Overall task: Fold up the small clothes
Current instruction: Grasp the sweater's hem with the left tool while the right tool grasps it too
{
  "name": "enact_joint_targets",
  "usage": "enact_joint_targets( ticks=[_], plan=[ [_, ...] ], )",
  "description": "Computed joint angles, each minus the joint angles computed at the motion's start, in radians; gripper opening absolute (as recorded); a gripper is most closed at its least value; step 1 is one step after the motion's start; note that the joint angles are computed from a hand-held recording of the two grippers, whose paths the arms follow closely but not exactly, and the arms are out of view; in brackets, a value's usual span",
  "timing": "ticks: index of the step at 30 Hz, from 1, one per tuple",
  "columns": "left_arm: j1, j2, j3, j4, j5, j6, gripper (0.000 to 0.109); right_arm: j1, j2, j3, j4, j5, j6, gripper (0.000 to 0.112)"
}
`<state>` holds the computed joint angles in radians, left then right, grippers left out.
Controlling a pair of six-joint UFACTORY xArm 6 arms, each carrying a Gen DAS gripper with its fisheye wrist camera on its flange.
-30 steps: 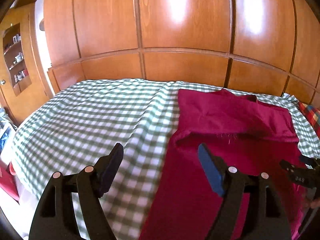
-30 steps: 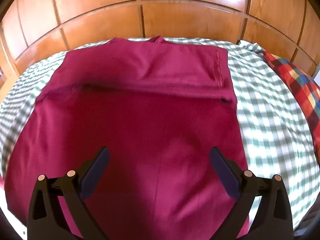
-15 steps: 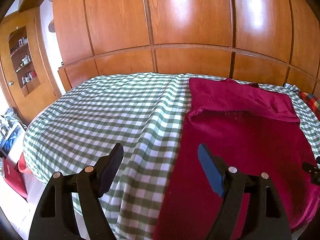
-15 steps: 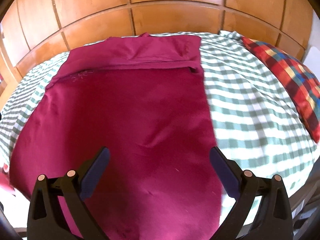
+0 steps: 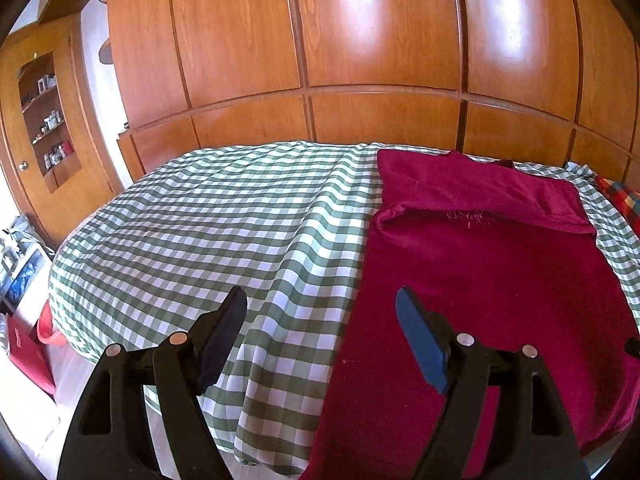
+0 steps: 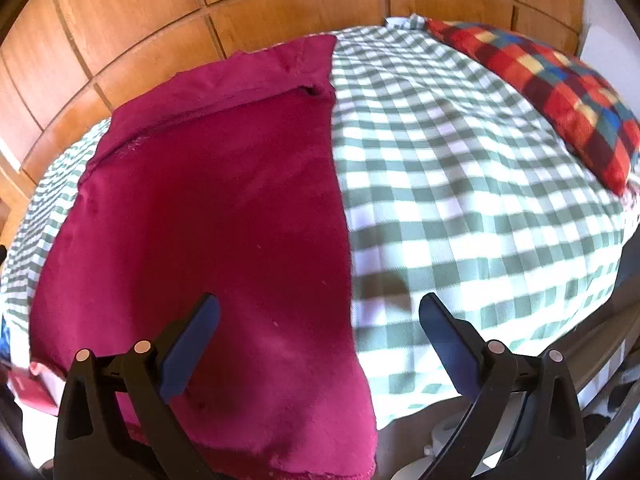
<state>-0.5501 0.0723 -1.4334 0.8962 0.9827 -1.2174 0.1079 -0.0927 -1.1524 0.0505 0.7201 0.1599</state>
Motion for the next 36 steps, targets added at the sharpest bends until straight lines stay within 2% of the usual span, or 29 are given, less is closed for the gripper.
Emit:
enact_joint_targets(
  ticks=[5, 16, 20, 22, 25, 26, 29, 31, 32, 34, 36],
  plan=[
    [-0.002, 0.006, -0.002, -0.008, 0.005, 0.008, 0.077, -0.008, -0.012, 0.014, 0.108, 0.027, -0.072, 0.099],
    [0.007, 0.009, 0.021, -0.034, 0.023, 0.023, 0.079, 0.01, -0.03, 0.041, 0.235, 0.066, -0.186, 0.099],
    [0.021, 0.003, 0.06, -0.077, 0.011, 0.051, 0.079, 0.01, -0.048, 0.053, 0.277, 0.1, -0.25, 0.094],
    [0.037, -0.024, 0.113, -0.126, -0.024, 0.07, 0.079, 0.008, -0.055, 0.059, 0.29, 0.111, -0.27, 0.088],
    [0.086, -0.117, 0.266, -0.257, -0.177, 0.083, 0.077, 0.006, -0.056, 0.061, 0.285, 0.129, -0.278, 0.076],
    [0.1, -0.136, 0.301, -0.296, -0.217, 0.088, 0.072, 0.005, -0.059, 0.063, 0.275, 0.134, -0.281, 0.073],
    [0.134, -0.174, 0.385, -0.418, -0.32, 0.105, 0.066, 0.001, -0.068, 0.066, 0.248, 0.146, -0.294, 0.056],
    [0.141, -0.181, 0.412, -0.48, -0.375, 0.141, 0.063, -0.005, -0.069, 0.065, 0.233, 0.15, -0.295, 0.039],
    [0.136, -0.181, 0.412, -0.499, -0.379, 0.159, 0.06, -0.01, -0.07, 0.062, 0.24, 0.157, -0.306, 0.035],
    [0.128, -0.178, 0.41, -0.485, -0.377, 0.163, 0.052, -0.015, -0.069, 0.049, 0.267, 0.181, -0.347, 0.013],
    [0.121, -0.18, 0.414, -0.495, -0.386, 0.188, 0.039, -0.001, -0.069, 0.036, 0.251, 0.191, -0.361, 0.013]
  ],
)
